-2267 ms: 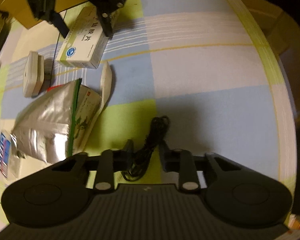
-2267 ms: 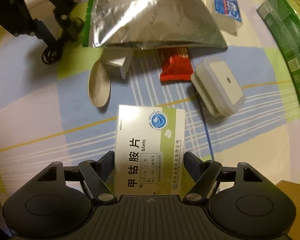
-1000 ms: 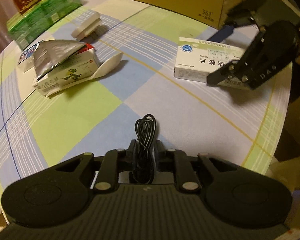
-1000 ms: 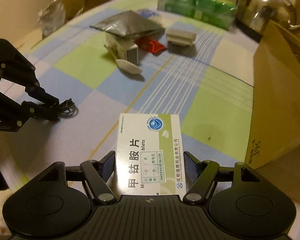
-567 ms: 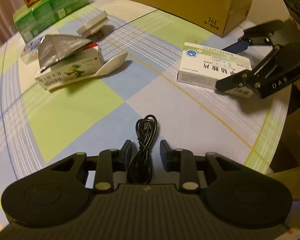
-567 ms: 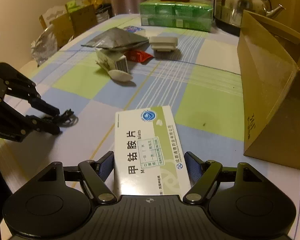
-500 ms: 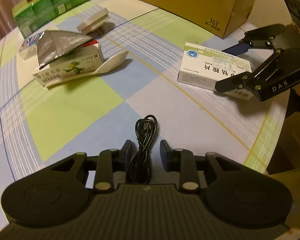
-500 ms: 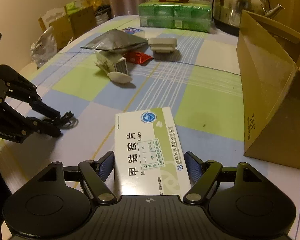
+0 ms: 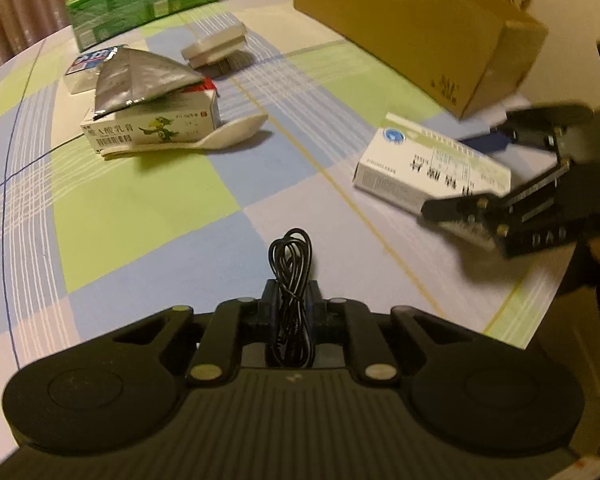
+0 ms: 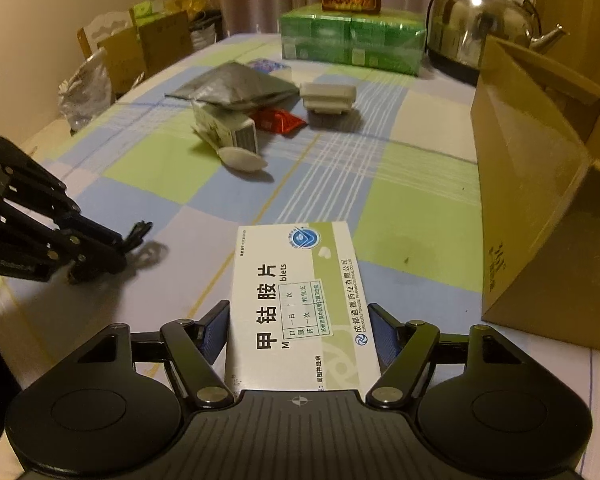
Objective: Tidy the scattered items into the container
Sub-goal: 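Carry the white box and black cable toward the cardboard box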
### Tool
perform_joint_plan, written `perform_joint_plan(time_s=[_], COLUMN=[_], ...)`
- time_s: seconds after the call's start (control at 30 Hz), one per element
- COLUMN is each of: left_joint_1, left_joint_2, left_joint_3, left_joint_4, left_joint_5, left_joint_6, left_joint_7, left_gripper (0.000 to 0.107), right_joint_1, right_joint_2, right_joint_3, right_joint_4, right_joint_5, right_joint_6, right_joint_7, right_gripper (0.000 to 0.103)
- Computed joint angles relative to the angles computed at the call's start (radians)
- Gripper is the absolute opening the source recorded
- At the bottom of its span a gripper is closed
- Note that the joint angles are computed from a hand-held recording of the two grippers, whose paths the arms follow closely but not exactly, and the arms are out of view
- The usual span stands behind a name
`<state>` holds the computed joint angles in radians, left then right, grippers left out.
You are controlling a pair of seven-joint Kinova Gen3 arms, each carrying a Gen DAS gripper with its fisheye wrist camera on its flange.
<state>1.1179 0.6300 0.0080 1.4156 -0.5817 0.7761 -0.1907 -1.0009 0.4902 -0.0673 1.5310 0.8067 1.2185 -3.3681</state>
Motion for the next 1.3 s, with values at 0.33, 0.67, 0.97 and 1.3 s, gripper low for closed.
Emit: perform_joint_plan(time_s=[0.33, 0.67, 0.97, 1.3], left_joint_1=[0.067, 0.084, 0.088, 0.047], left_joint_2=[0.014, 0.035, 0.063, 0.157], left_joint_3=[-0.042, -0.033, -0.030, -0.048], left_joint_4=[-0.056, -0.127, -0.232, -0.523], left_joint_5=[-0.056, -0.078, -0.096, -0.078], left_joint_6=[0.039, 0.100, 0.128, 0.180], left_joint_7=[0.164, 0.248, 0.228, -0.015], left_gripper=[0.010, 0.010, 0.010, 0.010], right_joint_1=[-0.054, -0.078, -0.110, -0.119], right_joint_2=[-0.009, -0.030, -0.055, -0.126], right_joint_3=[-0.002, -0.023, -0.038, -0.063], right_joint_4=[-0.039, -0.045, -0.054, -0.042], right_joint_5=[0.050, 0.078, 0.121, 0.204], right_joint_6=[0.100, 0.169, 0.268, 0.462], right_joint_7=[-0.046, -0.065, -0.099, -0.092], right_gripper=[0.068, 0.068, 0.068, 0.068])
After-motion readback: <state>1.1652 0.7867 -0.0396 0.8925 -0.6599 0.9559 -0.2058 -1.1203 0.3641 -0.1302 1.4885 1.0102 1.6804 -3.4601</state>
